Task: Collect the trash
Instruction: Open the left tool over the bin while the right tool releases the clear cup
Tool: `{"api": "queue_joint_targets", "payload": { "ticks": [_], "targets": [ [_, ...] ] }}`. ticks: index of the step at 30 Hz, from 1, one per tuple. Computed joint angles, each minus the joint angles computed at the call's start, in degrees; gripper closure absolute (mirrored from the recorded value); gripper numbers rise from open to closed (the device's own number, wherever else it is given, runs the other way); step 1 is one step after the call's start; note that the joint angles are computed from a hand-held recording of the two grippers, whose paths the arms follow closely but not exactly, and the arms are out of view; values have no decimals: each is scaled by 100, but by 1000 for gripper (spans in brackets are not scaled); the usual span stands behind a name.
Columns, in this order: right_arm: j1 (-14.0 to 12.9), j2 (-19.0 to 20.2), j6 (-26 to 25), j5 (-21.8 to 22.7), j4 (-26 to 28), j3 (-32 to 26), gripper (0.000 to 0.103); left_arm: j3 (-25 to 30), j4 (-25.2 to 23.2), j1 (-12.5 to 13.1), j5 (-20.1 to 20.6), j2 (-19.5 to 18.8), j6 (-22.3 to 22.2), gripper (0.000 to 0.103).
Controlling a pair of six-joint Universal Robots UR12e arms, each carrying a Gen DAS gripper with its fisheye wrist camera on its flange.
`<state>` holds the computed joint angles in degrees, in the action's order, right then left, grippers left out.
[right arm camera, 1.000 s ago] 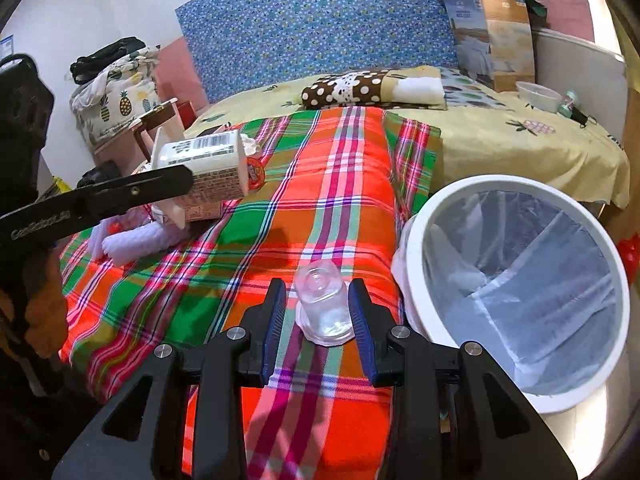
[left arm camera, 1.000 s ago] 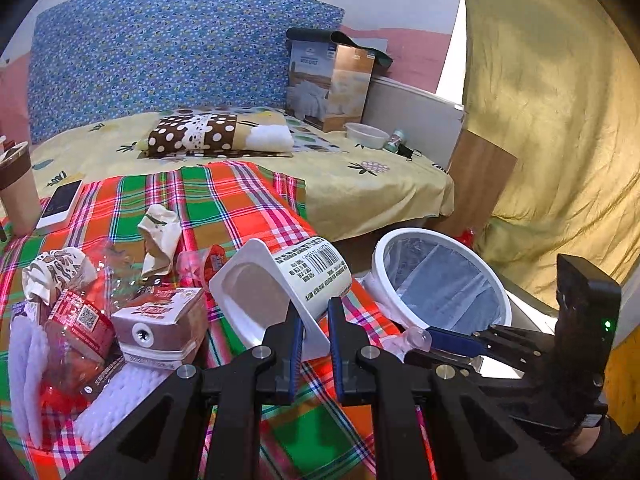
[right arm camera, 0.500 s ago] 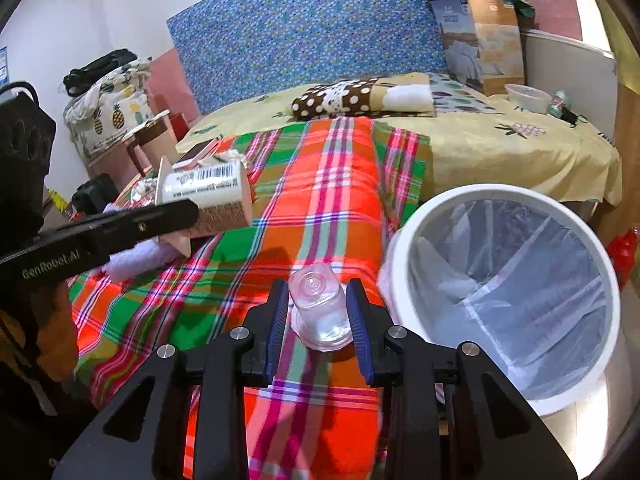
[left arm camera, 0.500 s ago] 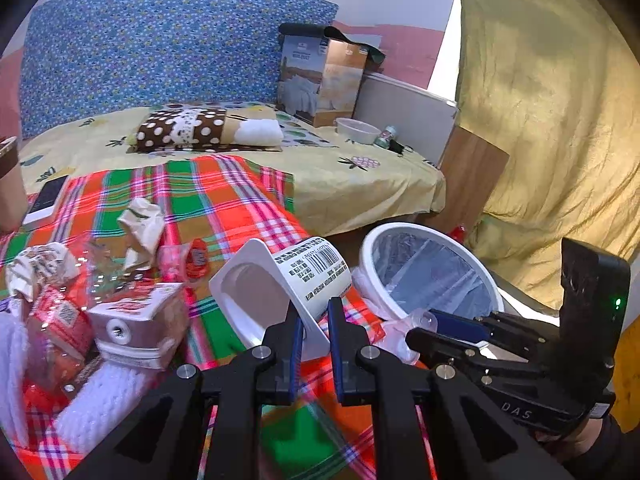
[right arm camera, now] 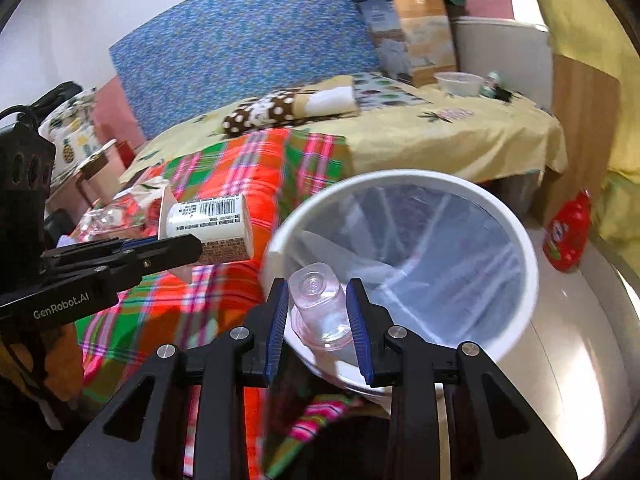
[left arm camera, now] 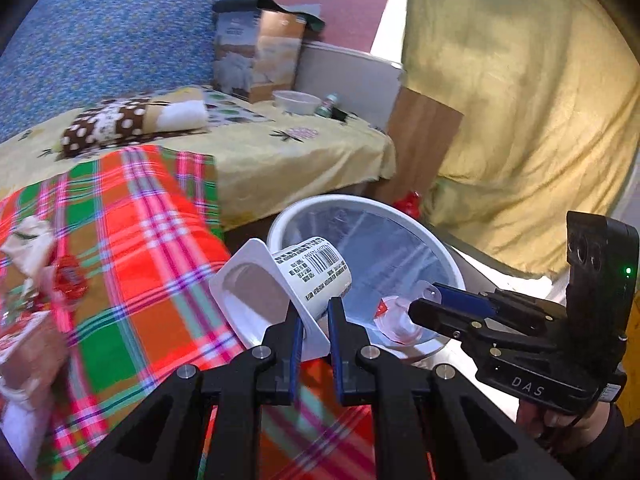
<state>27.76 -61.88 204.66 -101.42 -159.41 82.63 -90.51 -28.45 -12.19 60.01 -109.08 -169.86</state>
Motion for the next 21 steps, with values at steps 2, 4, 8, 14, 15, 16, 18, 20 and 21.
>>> {"api": "queue_joint_targets", "payload": {
  "ticks": [2,4,8,14,15,16,18,20,21],
  "targets": [
    [-25,-27,93,-7,27,48,70,89,-135,-61,-23,-68,79,91],
    [-48,-49,163,-18,41,87,70,150,-217,-112,-59,-121,155,91],
    [-79,-85,282,-74,38,153,70,249,-331,-182,-101,-201,255,91],
    [-96,-122,401,-103,30,233,69,315,-446,-235,-131,-253,358,84],
    [-107,-129,407,-104,18,250,68,305,-431,-237,-128,-249,351,76],
    [-101,-133,420,-136,16,256,67,297,-420,-234,-135,-242,346,74],
    [-100,-135,415,-160,3,258,61,269,-370,-224,-159,-226,321,73],
    [-96,-139,409,-179,-13,262,58,271,-387,-211,-172,-220,286,73],
    [-92,-142,404,-191,-29,265,58,259,-385,-201,-189,-211,261,73]
  ]
}}
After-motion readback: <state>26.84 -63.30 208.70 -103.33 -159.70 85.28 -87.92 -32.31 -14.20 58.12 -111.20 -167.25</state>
